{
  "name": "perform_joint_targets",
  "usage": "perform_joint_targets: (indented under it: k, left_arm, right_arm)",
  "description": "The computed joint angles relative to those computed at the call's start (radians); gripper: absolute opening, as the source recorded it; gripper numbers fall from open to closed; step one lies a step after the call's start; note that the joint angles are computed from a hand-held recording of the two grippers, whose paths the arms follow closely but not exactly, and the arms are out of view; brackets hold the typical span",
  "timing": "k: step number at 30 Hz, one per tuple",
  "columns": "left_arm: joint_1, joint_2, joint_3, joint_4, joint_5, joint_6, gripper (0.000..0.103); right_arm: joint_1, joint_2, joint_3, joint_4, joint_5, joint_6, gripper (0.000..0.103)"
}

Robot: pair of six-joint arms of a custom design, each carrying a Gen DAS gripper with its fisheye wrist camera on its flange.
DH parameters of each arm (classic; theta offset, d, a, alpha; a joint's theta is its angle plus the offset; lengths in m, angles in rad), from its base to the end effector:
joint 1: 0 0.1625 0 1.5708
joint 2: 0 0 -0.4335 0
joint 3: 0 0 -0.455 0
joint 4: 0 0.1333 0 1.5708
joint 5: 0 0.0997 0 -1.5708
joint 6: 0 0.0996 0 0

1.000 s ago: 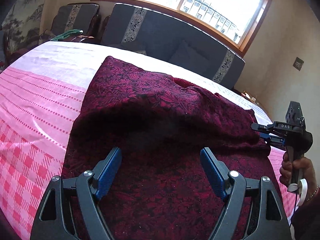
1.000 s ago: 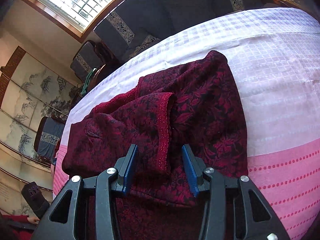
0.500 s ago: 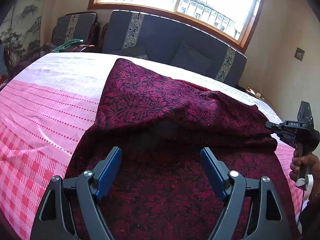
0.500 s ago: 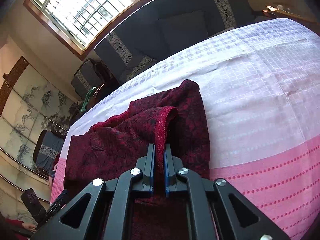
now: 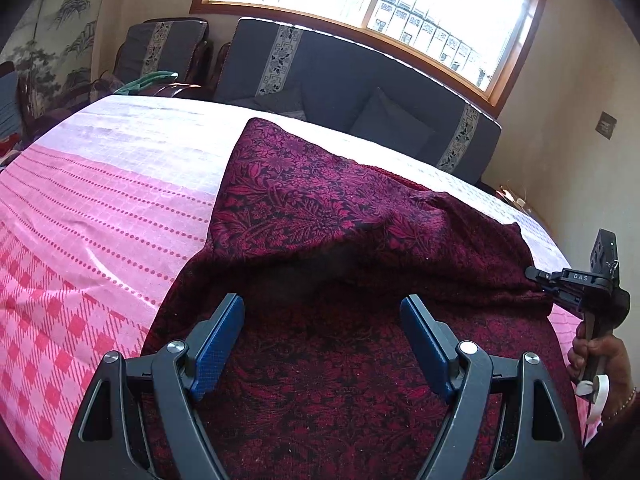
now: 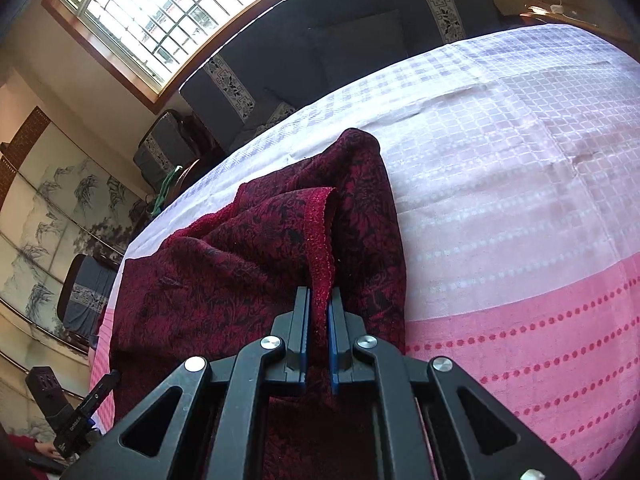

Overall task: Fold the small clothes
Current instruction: 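Grasp the shirt's side edge with the right tool, then fold the side edge toward the shirt's center and open the right tool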

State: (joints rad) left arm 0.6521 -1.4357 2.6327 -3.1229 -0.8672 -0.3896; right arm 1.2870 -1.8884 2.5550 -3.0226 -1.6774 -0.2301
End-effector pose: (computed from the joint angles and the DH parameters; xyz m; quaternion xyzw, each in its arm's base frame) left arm -0.1537 -0.3662 0.1319 0.1829 0.9078 -0.3380 0.1683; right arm 0.0162 -0.3826 0.2934 -0.0451 -0.9217 0.3570 0.1447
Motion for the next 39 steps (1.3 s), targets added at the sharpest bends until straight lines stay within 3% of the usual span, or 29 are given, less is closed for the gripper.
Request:
perform_joint_targets:
  k: [3, 7, 9, 16, 20, 23, 32, 39]
  left_arm:
    - [-0.03, -0.003, -0.021, 0.029, 0.03, 0.045, 0.08]
    - [-0.025, 0.023, -0.079, 0.031, 0.039, 0.119, 0.08]
    - [-0.016, 0.06, -0.111, 0.008, 0.056, 0.156, 0.08]
    - [0.05, 0.194, -0.202, 0.036, 0.092, 0.16, 0.08]
    - [0.077, 0.223, -0.215, 0.067, 0.091, 0.133, 0.08]
    - [0.073, 0.237, -0.217, 0.061, 0.113, 0.14, 0.08]
    - [0.046, 0.264, -0.207, 0.051, 0.173, 0.147, 0.08]
    - [0.021, 0.274, -0.198, 0.044, 0.218, 0.146, 0.08]
  right_arm:
    - [0.023, 0.003, -0.002, -0.006, -0.028, -0.01, 0.009]
    - [0.093, -0.001, 0.0, -0.091, -0.13, 0.0, 0.013]
    - [0.118, 0.002, -0.006, -0.123, -0.124, -0.006, 0.013]
    - [0.222, 0.208, -0.101, -0.139, -0.237, -0.073, 0.013]
    - [0.217, 0.268, -0.116, -0.145, -0.318, -0.088, 0.009]
    - [0.208, 0.264, -0.109, -0.157, -0.338, -0.107, 0.003]
    - [0.206, 0.292, -0.091, -0.242, -0.357, -0.155, 0.002]
    - [0.187, 0.259, -0.094, -0.189, -0.317, -0.119, 0.004]
